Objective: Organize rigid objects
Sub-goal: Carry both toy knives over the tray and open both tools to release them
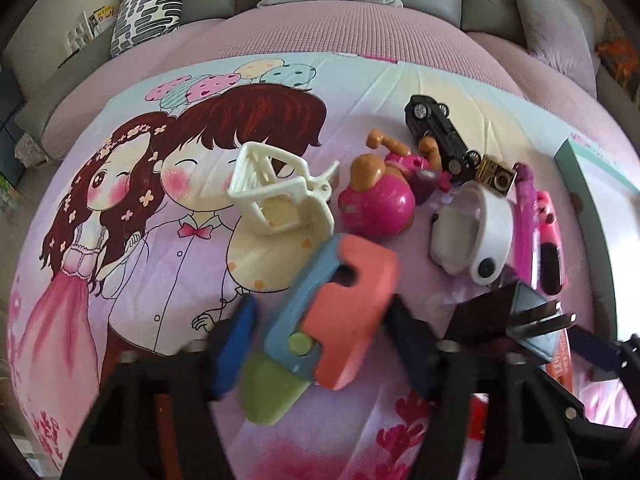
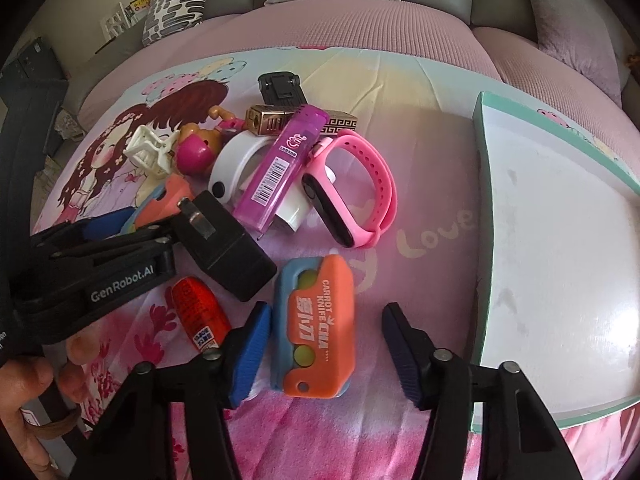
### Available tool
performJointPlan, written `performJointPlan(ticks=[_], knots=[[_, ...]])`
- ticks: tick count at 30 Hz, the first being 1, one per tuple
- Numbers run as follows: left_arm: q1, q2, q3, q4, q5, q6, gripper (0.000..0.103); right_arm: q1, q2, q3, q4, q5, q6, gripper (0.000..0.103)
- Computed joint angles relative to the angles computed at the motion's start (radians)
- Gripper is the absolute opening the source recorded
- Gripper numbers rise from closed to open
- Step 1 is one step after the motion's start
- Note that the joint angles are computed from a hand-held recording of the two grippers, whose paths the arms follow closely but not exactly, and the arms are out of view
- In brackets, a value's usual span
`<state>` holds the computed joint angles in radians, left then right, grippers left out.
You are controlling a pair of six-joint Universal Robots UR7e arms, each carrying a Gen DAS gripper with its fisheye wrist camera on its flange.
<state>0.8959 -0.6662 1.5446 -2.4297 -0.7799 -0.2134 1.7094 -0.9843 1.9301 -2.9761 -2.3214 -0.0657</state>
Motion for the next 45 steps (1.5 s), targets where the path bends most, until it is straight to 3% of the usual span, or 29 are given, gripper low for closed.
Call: performJointPlan(ticks=[2, 12, 21, 26, 32, 40, 45], knots=[[-0.005, -0.002, 0.0, 0.02, 0.012, -0.005, 0.053, 0.001, 0.0, -0.001, -0.006, 0.001, -0.003, 0.046], [-0.031, -0.041, 0.034, 0.022, 0.031, -0.025, 0.05, 0.01, -0.04, 0.031, -0.11, 0.018, -0.018, 0.045], [-0.107, -0.099, 0.111, -0.229, 0.05, 0.088, 0.05, 0.038, -0.098, 0.064, -0.21, 0.031, -0.049, 0.045], [-0.145, -0.093, 0.12, -0.333, -0.003, 0.18, 0.05, 0.042, -0.139, 0.088, -0.262, 0.03, -0.059, 0.045], [-0.175, -0.051, 0.093, -0.352, -0.078, 0.236, 0.05, 0.042, -0.17, 0.104, -0.321, -0.074, -0.067, 0.045], [-0.207, 0.031, 0.023, -0.261, -0.132, 0.243, 0.05, -0.022, -0.227, 0.127, -0.334, -0.211, -0.014, 0.045], [-0.229, 0.089, -0.036, -0.229, -0.166, 0.27, 0.05, -0.071, -0.274, 0.156, -0.344, -0.257, 0.027, 0.045]])
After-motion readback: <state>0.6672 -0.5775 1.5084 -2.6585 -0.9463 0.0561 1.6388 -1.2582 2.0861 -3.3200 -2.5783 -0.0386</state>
